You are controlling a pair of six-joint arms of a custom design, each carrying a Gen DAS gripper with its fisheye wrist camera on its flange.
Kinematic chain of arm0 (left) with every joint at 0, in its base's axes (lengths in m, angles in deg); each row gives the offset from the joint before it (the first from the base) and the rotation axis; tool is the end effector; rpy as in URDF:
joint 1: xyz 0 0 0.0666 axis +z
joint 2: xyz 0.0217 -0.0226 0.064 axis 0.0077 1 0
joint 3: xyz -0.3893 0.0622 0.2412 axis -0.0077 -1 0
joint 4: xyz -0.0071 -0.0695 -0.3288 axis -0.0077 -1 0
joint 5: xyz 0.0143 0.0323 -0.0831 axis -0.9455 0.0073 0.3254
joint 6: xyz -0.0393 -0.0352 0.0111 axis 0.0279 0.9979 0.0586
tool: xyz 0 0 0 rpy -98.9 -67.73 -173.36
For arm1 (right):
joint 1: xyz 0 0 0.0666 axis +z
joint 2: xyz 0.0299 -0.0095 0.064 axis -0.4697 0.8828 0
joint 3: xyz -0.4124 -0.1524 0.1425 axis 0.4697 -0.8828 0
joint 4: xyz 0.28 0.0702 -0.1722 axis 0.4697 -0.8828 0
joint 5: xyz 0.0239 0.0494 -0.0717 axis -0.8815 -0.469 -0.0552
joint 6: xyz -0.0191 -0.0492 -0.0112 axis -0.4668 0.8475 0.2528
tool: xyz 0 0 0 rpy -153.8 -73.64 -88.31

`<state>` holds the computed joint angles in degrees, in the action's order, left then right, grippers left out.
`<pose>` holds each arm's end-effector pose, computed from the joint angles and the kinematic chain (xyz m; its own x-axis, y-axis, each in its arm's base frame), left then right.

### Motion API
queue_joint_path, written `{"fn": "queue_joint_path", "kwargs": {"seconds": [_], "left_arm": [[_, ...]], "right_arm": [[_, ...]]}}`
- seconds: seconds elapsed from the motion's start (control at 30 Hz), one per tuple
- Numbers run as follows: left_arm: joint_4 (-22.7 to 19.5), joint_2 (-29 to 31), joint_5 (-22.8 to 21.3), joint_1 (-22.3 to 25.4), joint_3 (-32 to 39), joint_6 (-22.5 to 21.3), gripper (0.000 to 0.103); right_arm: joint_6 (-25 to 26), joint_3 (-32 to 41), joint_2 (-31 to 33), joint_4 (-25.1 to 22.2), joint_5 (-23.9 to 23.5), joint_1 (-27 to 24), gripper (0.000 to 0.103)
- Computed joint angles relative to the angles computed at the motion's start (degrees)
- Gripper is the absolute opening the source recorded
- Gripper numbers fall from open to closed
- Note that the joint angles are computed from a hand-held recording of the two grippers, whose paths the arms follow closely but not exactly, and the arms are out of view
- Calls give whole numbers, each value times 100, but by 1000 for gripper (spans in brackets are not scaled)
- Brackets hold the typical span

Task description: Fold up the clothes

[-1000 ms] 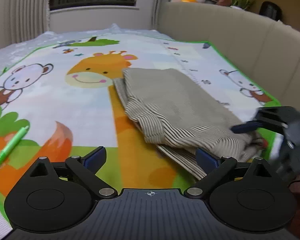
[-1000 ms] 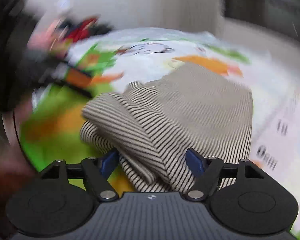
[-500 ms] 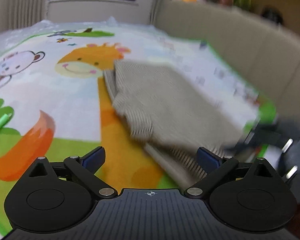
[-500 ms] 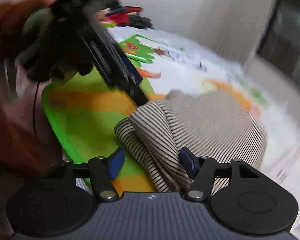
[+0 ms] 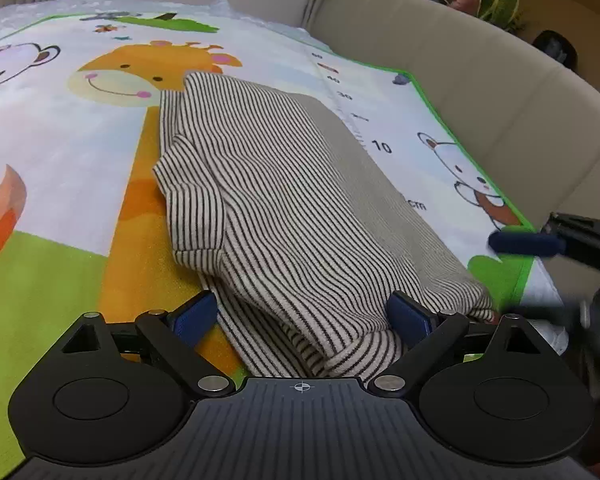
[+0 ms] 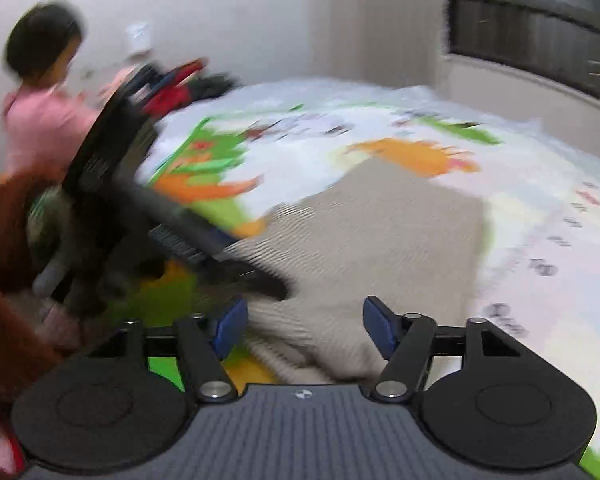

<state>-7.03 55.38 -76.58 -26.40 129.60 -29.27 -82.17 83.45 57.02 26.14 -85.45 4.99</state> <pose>0.3493 -0.1840 0.4198 -0.7482 0.0068 -0.6635 0.3259 0.8748 -0.3585 0.2668 0.1802 0.4825 -0.4286 -0.3544 -0.8311 -0.6872 0.7250 0.0452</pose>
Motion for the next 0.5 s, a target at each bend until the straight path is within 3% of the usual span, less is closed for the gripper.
{"fn": "queue_joint_path", "kwargs": {"seconds": [0.13, 0.2, 0.3, 0.4, 0.5], "left_arm": [[30, -11, -43, -24, -33, -24, 96], [12, -65, -65, -51, -72, -26, 96], [-82, -132, -139, -80, -75, -101, 96], [-130, -170, -107, -52, -79, -98, 96], [-110, -183, -144, -70, -105, -116, 96]], "right_arm": [[-442, -140, 186, 143, -24, -368, 50], [-280, -265, 375, -87, 86, -379, 51], [92, -412, 425, 47, 503, -152, 56], [89, -154, 415, -130, 386, -146, 56], [44, -6, 344, 133, 427, -83, 55]]}}
